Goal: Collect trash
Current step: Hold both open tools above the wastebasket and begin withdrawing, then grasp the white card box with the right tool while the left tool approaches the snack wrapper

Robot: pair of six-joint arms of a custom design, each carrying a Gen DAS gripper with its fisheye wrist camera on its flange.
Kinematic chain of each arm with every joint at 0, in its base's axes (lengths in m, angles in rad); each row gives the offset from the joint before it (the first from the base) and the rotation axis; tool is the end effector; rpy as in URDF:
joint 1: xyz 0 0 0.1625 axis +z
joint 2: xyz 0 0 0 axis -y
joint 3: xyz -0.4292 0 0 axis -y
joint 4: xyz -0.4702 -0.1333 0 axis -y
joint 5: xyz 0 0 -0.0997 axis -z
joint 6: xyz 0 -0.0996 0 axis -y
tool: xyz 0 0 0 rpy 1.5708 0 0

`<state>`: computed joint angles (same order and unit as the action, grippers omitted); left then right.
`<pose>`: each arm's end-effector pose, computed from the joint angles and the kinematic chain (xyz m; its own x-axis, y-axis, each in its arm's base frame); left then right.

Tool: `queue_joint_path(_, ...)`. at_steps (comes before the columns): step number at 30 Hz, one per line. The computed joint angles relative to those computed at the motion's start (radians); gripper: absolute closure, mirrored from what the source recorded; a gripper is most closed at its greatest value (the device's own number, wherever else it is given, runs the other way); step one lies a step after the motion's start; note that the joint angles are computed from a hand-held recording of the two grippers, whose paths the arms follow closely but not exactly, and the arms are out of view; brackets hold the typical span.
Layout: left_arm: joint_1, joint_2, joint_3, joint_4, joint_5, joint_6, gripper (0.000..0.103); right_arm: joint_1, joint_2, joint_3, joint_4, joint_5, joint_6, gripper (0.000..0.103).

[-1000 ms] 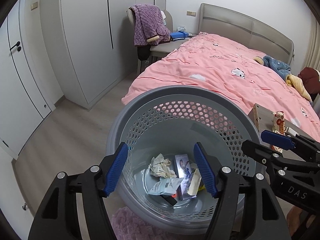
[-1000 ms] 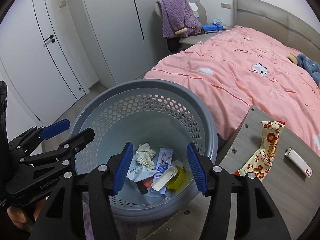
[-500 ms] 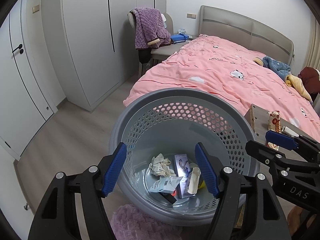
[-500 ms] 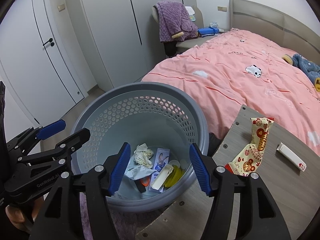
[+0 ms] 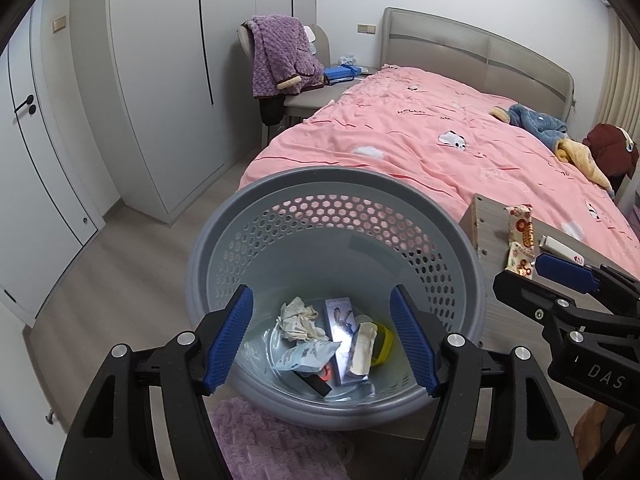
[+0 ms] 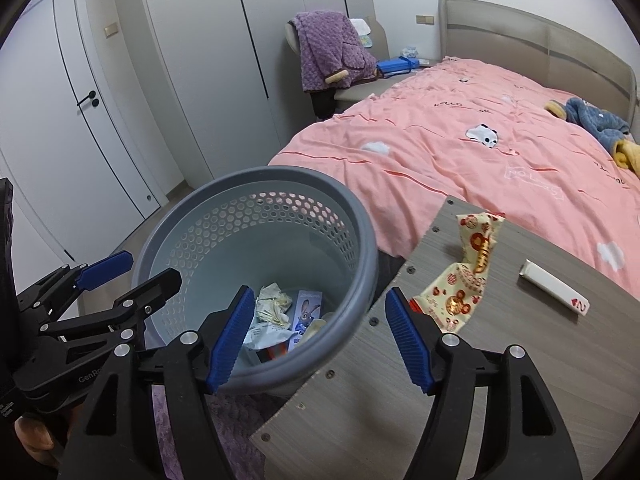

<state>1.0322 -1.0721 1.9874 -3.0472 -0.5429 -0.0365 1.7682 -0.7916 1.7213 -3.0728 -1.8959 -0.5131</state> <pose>-0.1220 -0.6303 0.1762 -0.6926 -0.1526 -0.7050 0.4093 0.7217 -0.5582 0.2403 -0.6839 0.0657 -0.7582 -0.4188 0.4998 -0.6164 0.7102 -0.3400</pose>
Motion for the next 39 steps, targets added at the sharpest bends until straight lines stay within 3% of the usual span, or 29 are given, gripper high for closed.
queue_joint_path(8, -0.035, 0.007, 0.014, 0.028, -0.025, -0.019, 0.033, -0.035, -0.056, 0.066, -0.041, -0.002, 0.013, 0.031)
queue_joint_path(22, -0.075, 0.081, -0.025, 0.053, -0.058, -0.035, 0.032, -0.130, -0.167, 0.143, -0.120, -0.057, 0.019, 0.031)
queue_joint_path(29, -0.080, 0.130, -0.070, 0.079, -0.080, -0.030, 0.032, -0.165, -0.159, 0.081, -0.115, -0.102, -0.051, 0.031)
queue_joint_path(39, -0.064, 0.184, -0.141, 0.116, -0.086, -0.031, 0.032, -0.178, -0.068, -0.084, 0.014, -0.120, -0.142, 0.032)
